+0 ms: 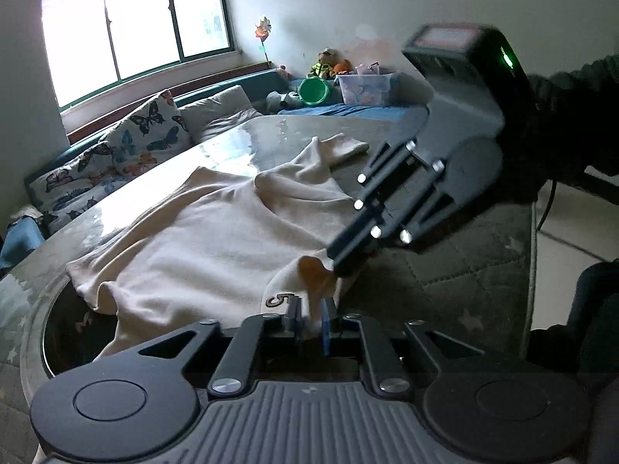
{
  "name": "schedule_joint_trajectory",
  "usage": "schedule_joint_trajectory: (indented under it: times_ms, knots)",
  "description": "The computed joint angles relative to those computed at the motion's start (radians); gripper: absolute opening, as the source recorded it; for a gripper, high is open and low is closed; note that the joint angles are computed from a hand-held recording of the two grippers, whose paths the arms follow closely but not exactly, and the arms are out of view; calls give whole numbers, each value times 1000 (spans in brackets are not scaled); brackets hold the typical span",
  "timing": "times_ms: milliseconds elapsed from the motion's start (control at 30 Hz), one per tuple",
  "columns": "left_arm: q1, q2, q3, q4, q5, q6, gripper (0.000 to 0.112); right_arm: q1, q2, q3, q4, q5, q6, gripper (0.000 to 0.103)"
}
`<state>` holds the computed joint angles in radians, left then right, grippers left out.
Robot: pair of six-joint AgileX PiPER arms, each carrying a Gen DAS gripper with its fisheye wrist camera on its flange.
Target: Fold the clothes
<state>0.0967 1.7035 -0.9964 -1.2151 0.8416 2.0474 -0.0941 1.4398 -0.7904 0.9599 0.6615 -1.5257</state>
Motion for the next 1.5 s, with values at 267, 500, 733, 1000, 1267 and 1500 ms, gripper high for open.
schedule_joint_trajectory:
  times_ms: [267,500,733,1000,1267,1500]
  knots:
    - [-21,42,-91,-84,-3,-95,20,-89,-52,-8,6,22,35,11]
    - [-133,126,-191,-21,-73,-274,19,-219,38,-122,-22,-90,225,11]
    - [-214,159,-233,-30,-49,-274,26,-386,259,-351,42,38,469,20]
    - [-303,184,-231,5,-94,-235,40,-395,458,-561,-9,84,751,33]
    - [-345,233,-271,82,-137,-313,39,-377,414,-501,130,11,590,5]
    - [-337,250,-279,77,-110,-305,35,-458,203,-232,530,-15,39,5]
